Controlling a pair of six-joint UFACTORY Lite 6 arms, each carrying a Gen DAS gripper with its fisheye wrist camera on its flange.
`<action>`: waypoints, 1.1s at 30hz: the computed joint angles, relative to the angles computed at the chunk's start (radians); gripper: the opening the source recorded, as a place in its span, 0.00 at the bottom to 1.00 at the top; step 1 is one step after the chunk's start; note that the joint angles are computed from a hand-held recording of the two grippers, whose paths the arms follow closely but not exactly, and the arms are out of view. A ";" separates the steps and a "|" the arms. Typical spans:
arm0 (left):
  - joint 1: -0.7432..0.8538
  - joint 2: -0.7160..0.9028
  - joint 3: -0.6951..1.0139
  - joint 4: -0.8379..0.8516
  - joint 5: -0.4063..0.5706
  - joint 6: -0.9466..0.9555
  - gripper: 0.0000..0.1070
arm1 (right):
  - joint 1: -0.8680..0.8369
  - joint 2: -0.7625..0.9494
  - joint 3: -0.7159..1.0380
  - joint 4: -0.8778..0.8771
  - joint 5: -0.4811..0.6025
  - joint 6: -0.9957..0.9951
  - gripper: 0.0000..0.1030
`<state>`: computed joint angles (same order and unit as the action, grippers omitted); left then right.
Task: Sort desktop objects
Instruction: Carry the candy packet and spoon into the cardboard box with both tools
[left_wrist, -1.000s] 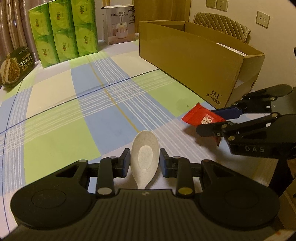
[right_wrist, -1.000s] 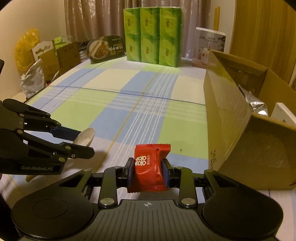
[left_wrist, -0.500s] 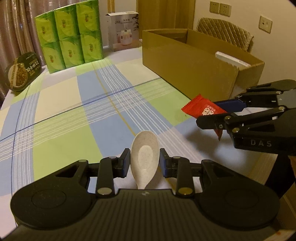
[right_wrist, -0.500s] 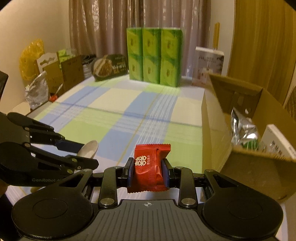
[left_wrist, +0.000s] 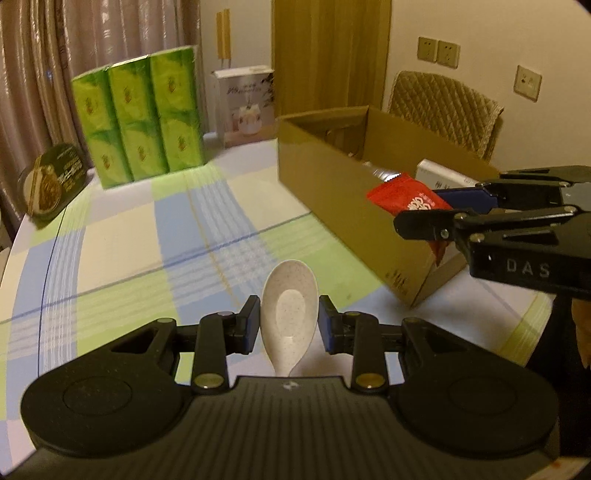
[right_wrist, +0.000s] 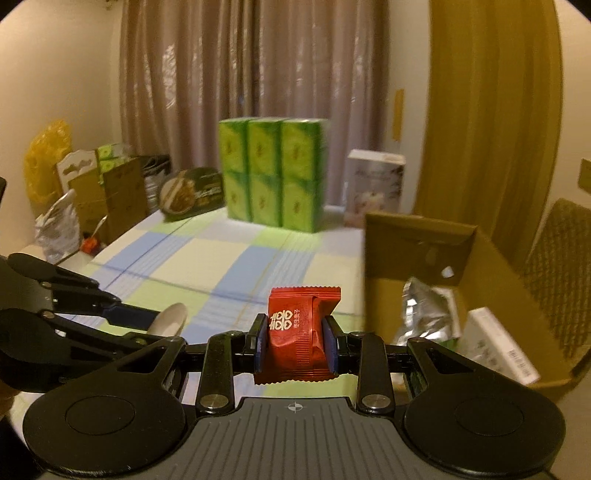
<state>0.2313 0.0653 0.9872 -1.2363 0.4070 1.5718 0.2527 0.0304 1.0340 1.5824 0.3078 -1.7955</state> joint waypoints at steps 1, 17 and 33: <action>-0.017 0.000 0.012 0.014 -0.005 -0.023 0.26 | -0.019 0.005 0.012 -0.023 0.008 0.019 0.27; -0.265 0.111 0.268 0.283 -0.027 -0.457 0.26 | -0.247 0.131 0.193 -0.236 0.097 0.182 0.27; -0.395 0.395 0.696 0.659 0.047 -0.989 0.26 | -0.380 0.313 0.409 -0.285 0.205 0.221 0.27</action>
